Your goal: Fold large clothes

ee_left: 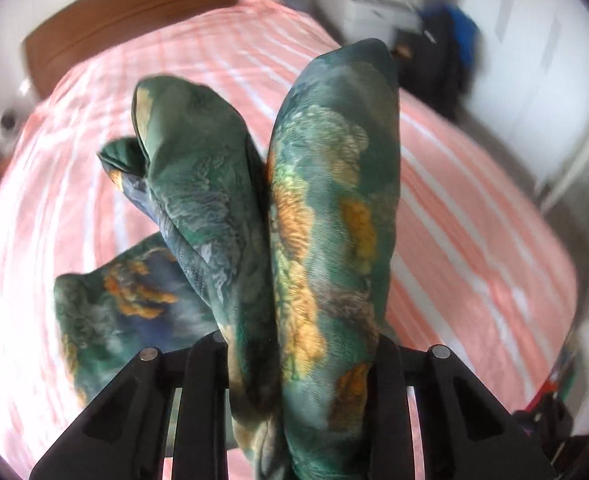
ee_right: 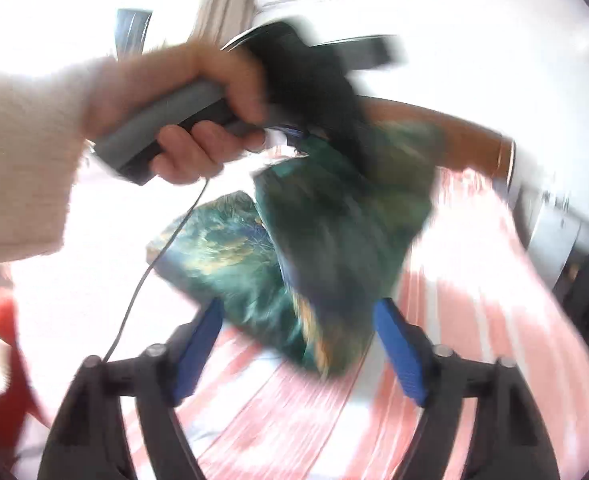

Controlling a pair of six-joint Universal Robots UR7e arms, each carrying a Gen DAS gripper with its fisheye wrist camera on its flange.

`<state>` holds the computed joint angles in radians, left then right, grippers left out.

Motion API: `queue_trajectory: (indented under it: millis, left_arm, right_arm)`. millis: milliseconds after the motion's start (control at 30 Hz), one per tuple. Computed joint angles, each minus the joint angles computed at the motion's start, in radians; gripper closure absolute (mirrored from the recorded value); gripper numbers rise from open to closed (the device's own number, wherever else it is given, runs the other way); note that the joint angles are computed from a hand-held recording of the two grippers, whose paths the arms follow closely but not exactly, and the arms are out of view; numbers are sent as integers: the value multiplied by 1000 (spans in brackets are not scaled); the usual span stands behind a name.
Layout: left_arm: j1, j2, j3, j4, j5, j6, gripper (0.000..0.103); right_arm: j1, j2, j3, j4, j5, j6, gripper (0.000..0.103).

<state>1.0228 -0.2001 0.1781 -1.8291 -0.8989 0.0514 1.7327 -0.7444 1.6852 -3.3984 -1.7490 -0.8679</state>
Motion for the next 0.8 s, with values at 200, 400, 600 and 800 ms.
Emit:
queue_trajectory:
  millis: [200, 400, 600, 800]
  left_arm:
    - [114, -227, 294, -178, -28, -98, 78]
    - [241, -359, 548, -296, -19, -262, 77]
    - [285, -388, 640, -431, -123, -306, 49]
    - [330, -491, 803, -599, -327, -357, 22]
  right_arm:
    - [-49, -76, 165, -16, -15, 112, 22]
    - [-75, -67, 162, 56, -56, 175, 22]
    - [-80, -45, 125, 118, -90, 223, 22]
    - [-69, -54, 168, 64, -111, 209, 22]
